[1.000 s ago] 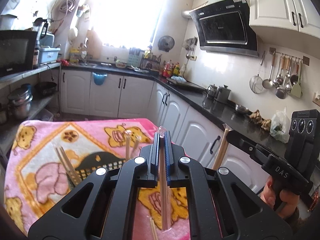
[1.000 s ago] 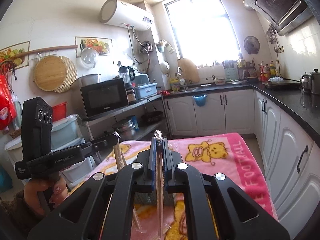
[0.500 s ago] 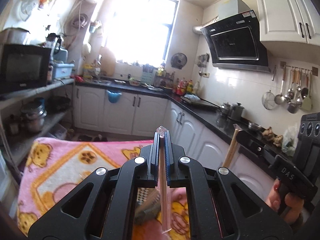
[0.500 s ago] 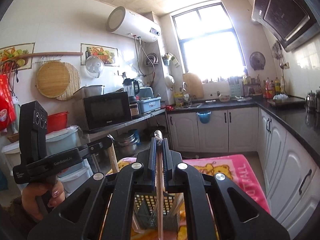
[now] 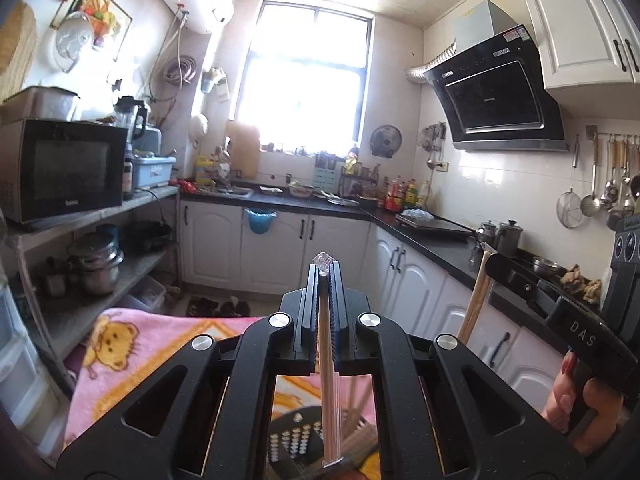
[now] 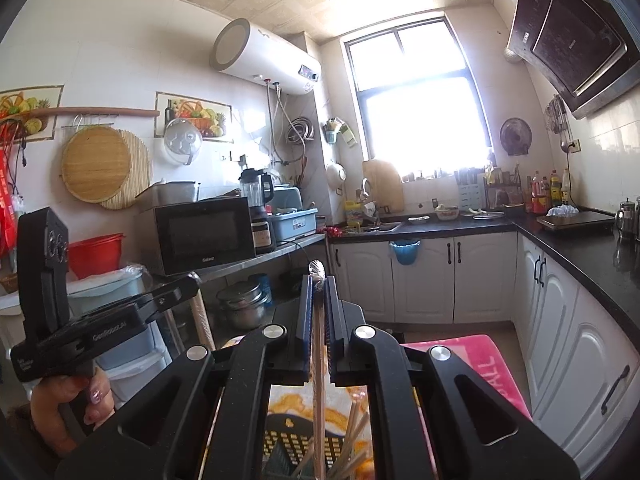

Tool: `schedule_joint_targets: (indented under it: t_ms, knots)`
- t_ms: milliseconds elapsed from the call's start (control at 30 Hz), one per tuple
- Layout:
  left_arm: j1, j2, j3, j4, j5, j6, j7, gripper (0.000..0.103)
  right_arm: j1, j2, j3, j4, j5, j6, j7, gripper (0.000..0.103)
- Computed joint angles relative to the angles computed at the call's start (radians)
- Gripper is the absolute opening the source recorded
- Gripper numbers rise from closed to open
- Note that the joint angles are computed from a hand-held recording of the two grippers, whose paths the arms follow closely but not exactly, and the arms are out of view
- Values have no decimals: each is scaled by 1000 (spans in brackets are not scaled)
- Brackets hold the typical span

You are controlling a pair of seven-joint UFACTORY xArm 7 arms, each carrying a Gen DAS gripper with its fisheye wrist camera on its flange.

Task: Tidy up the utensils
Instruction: 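Lower the left tool's chopstick into the caddy while the right tool lowers its own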

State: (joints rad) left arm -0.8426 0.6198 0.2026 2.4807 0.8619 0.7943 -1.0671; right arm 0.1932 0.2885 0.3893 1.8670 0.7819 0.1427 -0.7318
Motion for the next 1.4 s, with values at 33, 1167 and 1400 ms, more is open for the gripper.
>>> schedule_joint_targets:
  t_ms: [33, 1167, 1400]
  knots:
    - [3, 12, 1, 14, -1, 6, 7, 2, 13, 14, -14, 16, -21, -4, 20, 6]
    - [62, -51, -46, -293, 119, -102, -189, 3, -148, 230, 298, -30, -310, -227, 212, 6]
    - [62, -44, -56, -323, 108, -112, -204, 3, -137, 215, 260, -87, -389, -229, 308, 7]
